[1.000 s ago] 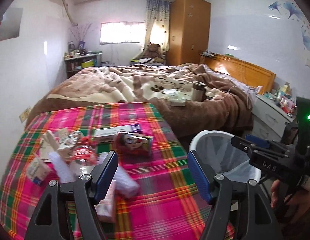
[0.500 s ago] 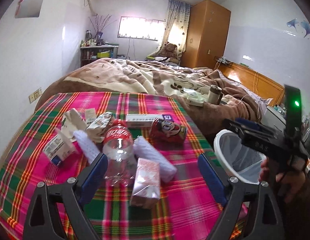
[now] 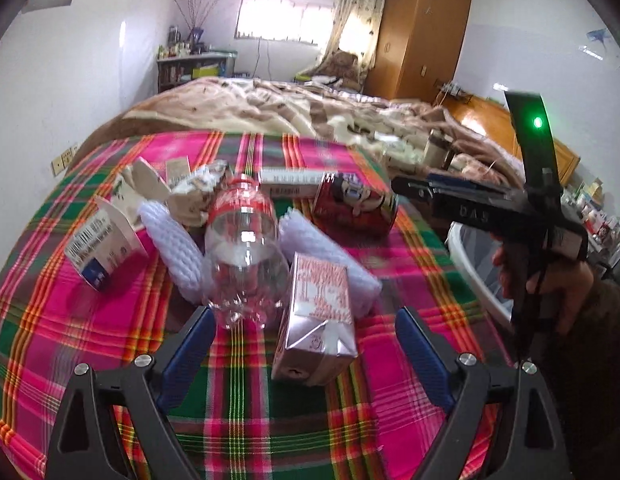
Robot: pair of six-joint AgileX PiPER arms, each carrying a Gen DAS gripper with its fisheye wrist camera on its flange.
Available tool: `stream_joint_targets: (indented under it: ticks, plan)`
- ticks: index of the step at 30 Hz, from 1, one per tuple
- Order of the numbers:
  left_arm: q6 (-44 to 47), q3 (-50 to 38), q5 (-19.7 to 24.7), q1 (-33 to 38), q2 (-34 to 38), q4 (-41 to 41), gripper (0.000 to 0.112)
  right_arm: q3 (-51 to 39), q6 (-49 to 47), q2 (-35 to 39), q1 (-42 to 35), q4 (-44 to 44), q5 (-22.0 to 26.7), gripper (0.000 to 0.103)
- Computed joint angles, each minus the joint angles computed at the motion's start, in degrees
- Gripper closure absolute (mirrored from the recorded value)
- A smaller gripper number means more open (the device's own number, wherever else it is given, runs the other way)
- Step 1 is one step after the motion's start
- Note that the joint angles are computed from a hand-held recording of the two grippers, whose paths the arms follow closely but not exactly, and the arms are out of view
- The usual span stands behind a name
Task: Collect trash
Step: 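Move both tools back over the bed, right tool toward the red cartoon can, then grasp the red cartoon can with the right tool while the left tool grasps the pink milk carton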
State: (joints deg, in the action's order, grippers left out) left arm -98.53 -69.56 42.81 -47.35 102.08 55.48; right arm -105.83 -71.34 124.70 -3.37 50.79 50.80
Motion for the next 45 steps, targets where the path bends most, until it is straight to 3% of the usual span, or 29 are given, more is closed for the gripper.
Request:
stream_joint_targets:
  ticks: [4, 10, 18, 24, 30, 37, 40, 45]
  plan:
    - [-1.46, 0.43, -2.11, 0.62, 0.84, 1.24, 0.021, -5.20, 3.82, 3.41, 0.19, -1.96, 4.66, 0.041]
    - [-1.05, 0.78, -3.76, 2.12, 1.91, -0.11, 0.029, -7.43, 4.01, 4.96, 1.86, -3.55, 5.30, 0.041]
    - [-0.88, 1.37, -2.74, 3.26, 1.84, -1.24, 0.034, -9.11, 2.83, 6.45, 4.74, -6.50, 3.36, 0.041]
    - [-1.84, 1.96, -0.79, 3.23, 1.37, -1.12, 0.034, -13.92, 5.22, 8.81, 5.81, -9.14, 6.63, 0.041]
    - [-2.76, 3.01, -7.03, 4.03, 1.04, 0.09, 0.034, -15.33, 6.40, 9.50, 7.96, -13.08, 6.42, 0.041]
    - [-3.43, 3.02, -8.90, 2.92, 0.85, 0.82, 0.039, -16.99, 9.66, 10.80, 8.50, -13.60, 7.15, 0.041]
    - [-3.09, 2.84, -10.47, 3.40, 1.40, 0.21, 0.047, -16.08, 10.14, 10.32, 8.41, -13.40, 6.64, 0.043]
    - [-3.04, 1.73, -9.94, 3.63, 2.63, 0.00, 0.048, -12.52, 9.98, 8.44, 7.78, -12.84, 4.98, 0.045]
